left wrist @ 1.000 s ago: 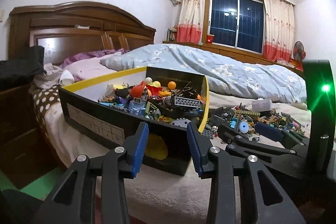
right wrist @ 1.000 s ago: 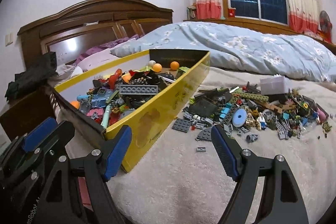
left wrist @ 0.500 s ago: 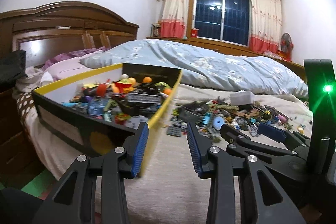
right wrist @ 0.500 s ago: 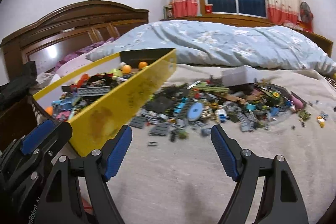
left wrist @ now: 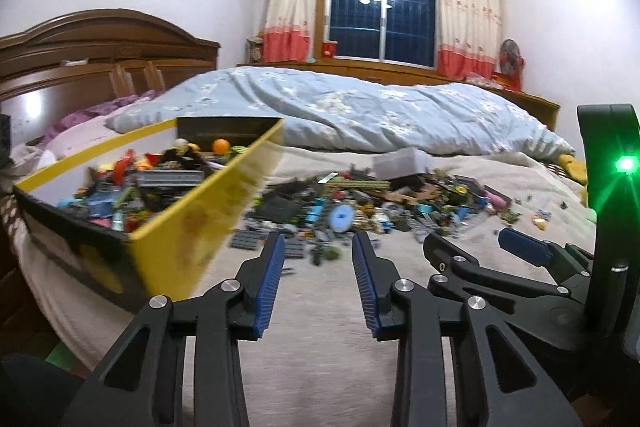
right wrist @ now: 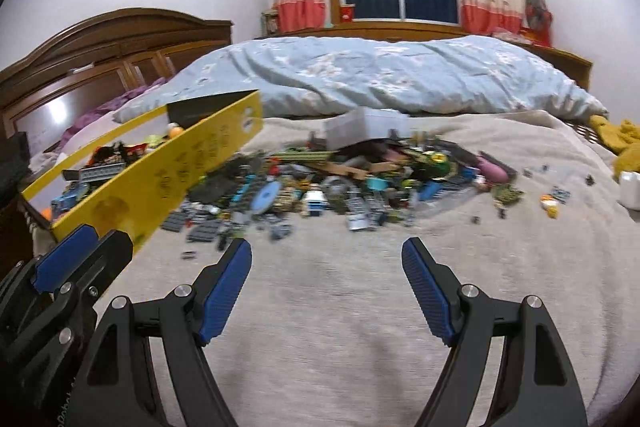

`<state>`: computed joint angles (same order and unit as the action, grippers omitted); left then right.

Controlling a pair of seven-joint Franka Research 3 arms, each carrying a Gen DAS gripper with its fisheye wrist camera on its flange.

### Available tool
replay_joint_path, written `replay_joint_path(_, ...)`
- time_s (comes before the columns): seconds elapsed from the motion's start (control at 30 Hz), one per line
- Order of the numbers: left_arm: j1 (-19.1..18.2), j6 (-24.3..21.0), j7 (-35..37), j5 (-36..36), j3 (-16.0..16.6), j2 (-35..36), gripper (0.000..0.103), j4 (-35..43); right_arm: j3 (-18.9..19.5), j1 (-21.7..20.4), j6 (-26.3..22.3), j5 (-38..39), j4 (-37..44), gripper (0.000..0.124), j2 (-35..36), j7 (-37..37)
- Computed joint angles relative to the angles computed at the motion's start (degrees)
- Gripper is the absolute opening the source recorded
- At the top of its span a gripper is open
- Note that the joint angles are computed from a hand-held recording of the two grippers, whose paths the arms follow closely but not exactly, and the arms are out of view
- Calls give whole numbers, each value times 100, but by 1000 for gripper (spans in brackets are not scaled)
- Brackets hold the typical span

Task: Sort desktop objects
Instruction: 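Withdraw both tools from the box back toward the brick pile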

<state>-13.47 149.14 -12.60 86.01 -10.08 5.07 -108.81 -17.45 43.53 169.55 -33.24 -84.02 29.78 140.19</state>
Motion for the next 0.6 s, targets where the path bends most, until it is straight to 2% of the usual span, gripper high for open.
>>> replay_joint_path(0.2,-77,201,134,-15,28,268,32,291,-359,167,-9,-415,-220,79,-133,489)
replay_joint_path(0.43,-157,218,158,-108,95,364,32,349,-105,-81,-13,-567,-202,78,-132,497)
replay_joint_path(0.6,-175,226,368,-324,124,449,32,381,42,-241,162,-407,-132,78,-18,113)
